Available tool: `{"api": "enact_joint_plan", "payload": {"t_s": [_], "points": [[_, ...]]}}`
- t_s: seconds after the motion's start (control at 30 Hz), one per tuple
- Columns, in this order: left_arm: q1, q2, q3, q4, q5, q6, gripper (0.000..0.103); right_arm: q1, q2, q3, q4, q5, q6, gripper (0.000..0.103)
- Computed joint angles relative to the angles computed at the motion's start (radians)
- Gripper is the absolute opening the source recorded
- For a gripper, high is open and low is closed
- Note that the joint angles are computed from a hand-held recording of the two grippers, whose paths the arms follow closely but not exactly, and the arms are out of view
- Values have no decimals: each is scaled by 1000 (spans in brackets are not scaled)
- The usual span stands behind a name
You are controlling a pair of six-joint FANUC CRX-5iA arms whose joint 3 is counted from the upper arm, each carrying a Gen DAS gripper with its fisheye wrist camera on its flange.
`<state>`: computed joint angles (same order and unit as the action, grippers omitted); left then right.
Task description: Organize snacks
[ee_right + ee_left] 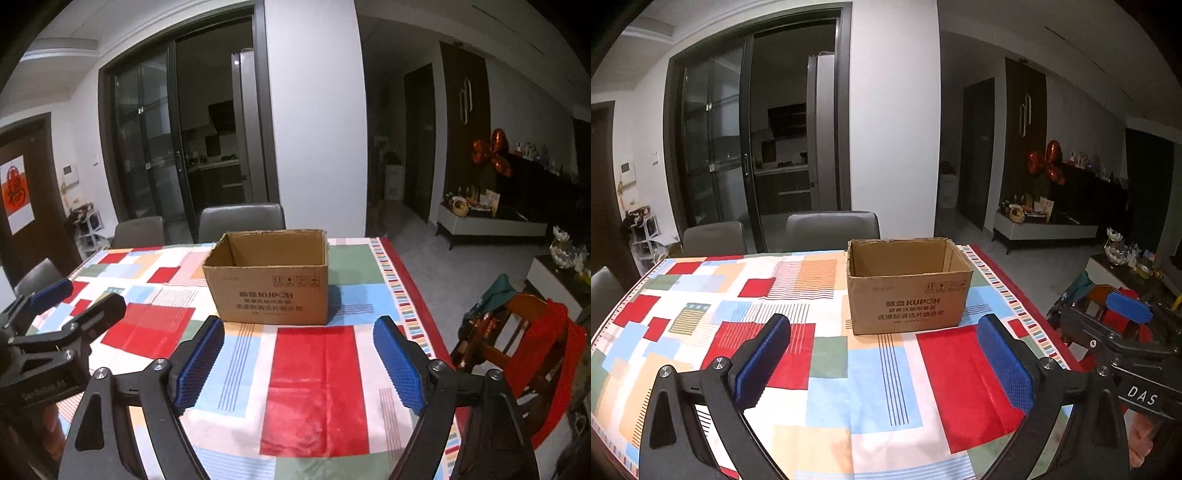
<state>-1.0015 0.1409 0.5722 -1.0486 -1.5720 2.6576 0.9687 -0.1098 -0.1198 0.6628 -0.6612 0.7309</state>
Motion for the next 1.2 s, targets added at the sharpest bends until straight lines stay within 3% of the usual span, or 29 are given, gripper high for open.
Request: {"api": "enact_joint_plan", "payload": {"t_s": [0.63,0.97,1.2], "points": [[-151,3,-27,-119,-114,65,103,55,-143,-222,305,48,-225,86],[-189,5,-44,-142,-140,104,103,64,-183,-269,317,46,-238,86],[-196,12,-40,-141,-145,101,103,65,-192,-268,258,46,-198,86]]}}
